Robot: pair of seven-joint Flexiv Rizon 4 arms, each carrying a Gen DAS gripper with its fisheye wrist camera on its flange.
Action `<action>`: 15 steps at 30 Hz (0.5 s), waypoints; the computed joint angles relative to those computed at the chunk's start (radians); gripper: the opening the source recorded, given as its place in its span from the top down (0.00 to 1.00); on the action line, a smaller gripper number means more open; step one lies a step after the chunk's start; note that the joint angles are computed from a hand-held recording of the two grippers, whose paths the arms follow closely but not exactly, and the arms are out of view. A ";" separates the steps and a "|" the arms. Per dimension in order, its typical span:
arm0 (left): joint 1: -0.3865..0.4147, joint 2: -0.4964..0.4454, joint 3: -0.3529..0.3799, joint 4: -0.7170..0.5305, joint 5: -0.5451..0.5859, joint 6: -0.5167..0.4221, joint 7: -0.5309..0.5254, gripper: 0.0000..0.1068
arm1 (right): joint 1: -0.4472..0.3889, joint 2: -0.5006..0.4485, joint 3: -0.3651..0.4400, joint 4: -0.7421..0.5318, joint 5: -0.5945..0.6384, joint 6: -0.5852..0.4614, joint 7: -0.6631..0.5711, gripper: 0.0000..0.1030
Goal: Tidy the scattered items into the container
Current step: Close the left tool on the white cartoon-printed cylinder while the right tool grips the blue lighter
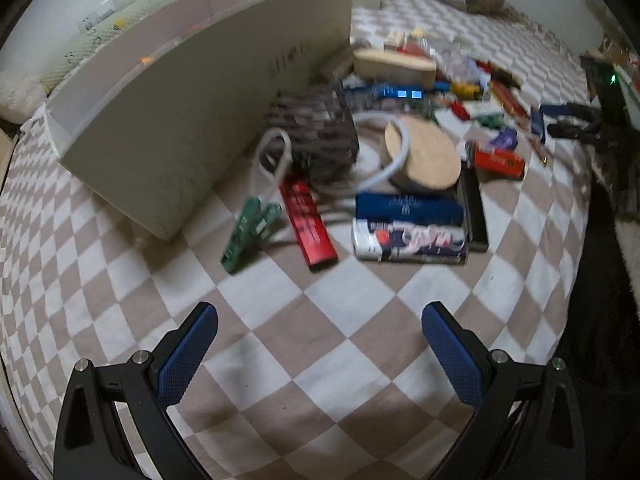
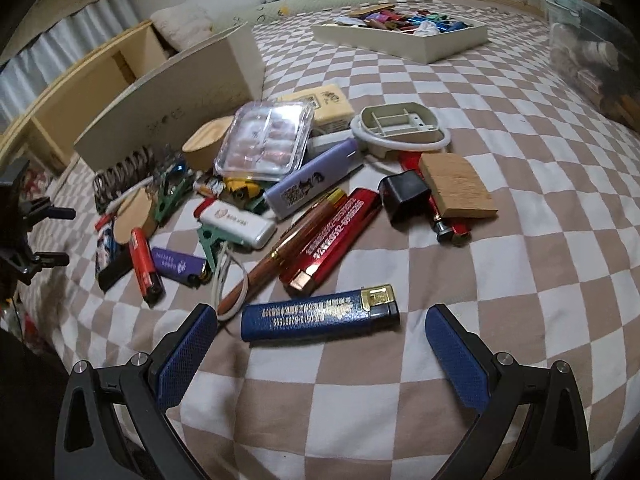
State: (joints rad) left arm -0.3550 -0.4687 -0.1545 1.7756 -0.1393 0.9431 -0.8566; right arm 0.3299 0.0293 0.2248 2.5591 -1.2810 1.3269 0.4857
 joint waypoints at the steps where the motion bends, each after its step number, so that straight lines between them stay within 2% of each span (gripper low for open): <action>1: -0.004 -0.004 0.005 -0.005 0.011 -0.015 -0.003 0.04 | 0.006 -0.003 0.007 -0.001 0.025 -0.011 -0.023 0.00; 4: -0.015 -0.016 0.013 -0.020 0.041 -0.082 -0.003 0.04 | 0.033 -0.005 0.027 -0.004 0.111 -0.052 -0.095 0.00; 10: -0.016 -0.023 0.009 -0.019 0.037 -0.084 -0.005 0.04 | 0.094 -0.009 0.062 -0.018 0.255 -0.148 -0.225 0.00; 15: -0.029 -0.034 0.009 0.002 0.043 -0.004 -0.041 0.04 | 0.149 -0.047 0.077 -0.066 0.395 -0.252 -0.385 0.00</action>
State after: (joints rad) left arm -0.3844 -0.5022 -0.1450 1.7780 -0.0959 0.9388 -0.8981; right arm 0.4785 -0.0176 0.3019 2.4926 -0.8856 1.0749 0.1012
